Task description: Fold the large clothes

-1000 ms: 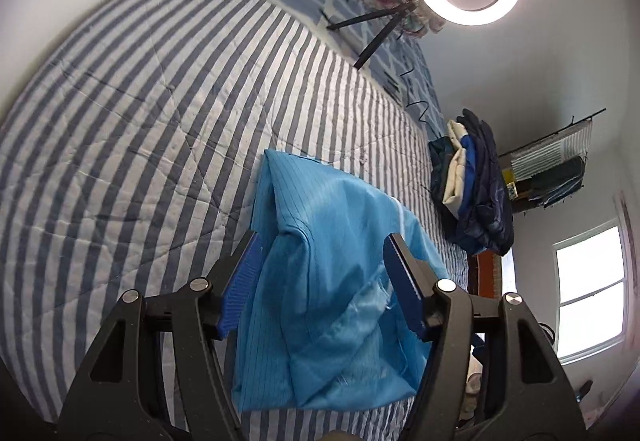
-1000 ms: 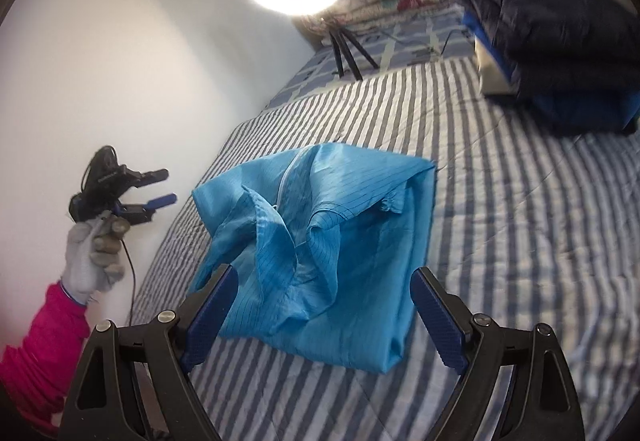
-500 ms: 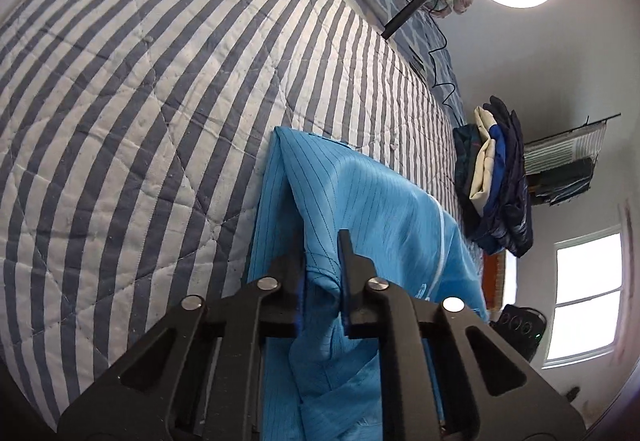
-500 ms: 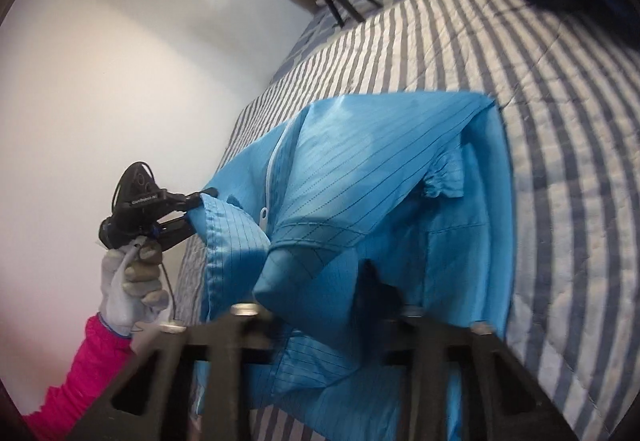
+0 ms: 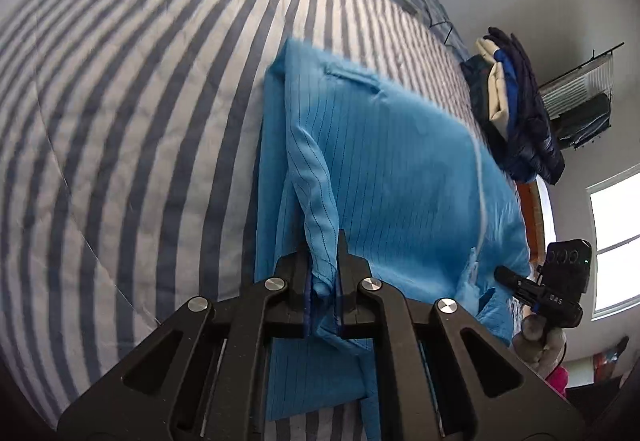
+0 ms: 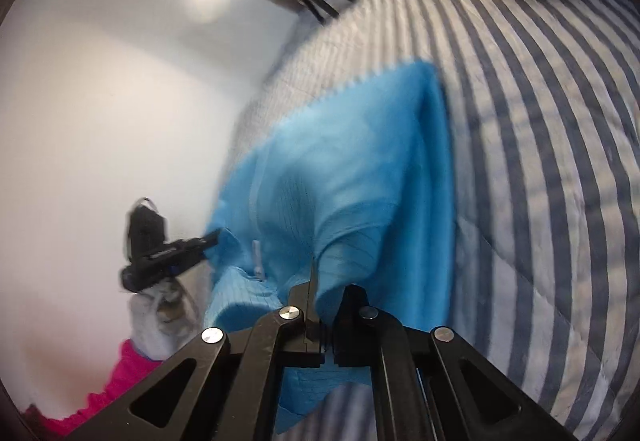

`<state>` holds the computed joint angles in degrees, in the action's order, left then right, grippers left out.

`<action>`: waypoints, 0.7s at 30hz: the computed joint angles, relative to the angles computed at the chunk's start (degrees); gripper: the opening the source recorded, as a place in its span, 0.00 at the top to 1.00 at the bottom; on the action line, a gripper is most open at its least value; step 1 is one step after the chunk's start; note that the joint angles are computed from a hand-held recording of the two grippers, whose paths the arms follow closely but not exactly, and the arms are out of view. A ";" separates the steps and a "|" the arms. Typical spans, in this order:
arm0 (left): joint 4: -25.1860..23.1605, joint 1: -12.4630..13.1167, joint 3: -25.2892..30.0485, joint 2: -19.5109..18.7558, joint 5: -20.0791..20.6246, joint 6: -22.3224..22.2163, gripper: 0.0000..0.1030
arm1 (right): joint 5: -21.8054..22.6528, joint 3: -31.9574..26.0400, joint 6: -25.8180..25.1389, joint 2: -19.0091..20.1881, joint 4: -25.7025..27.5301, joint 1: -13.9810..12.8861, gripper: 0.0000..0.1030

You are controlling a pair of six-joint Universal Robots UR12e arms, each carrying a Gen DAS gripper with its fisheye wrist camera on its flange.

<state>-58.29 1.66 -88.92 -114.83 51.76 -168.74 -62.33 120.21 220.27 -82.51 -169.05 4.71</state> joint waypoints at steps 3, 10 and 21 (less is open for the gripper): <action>0.61 0.53 -0.92 0.34 -1.63 0.76 0.94 | -0.92 0.18 -1.31 -0.09 1.13 0.26 1.00; 1.74 0.96 -0.19 1.35 -0.13 4.38 0.94 | 0.59 -1.43 -4.13 -0.95 3.40 0.90 1.00; 2.65 0.27 -1.71 2.72 5.39 8.38 0.87 | -3.30 -4.53 -8.80 -2.32 15.82 1.94 0.84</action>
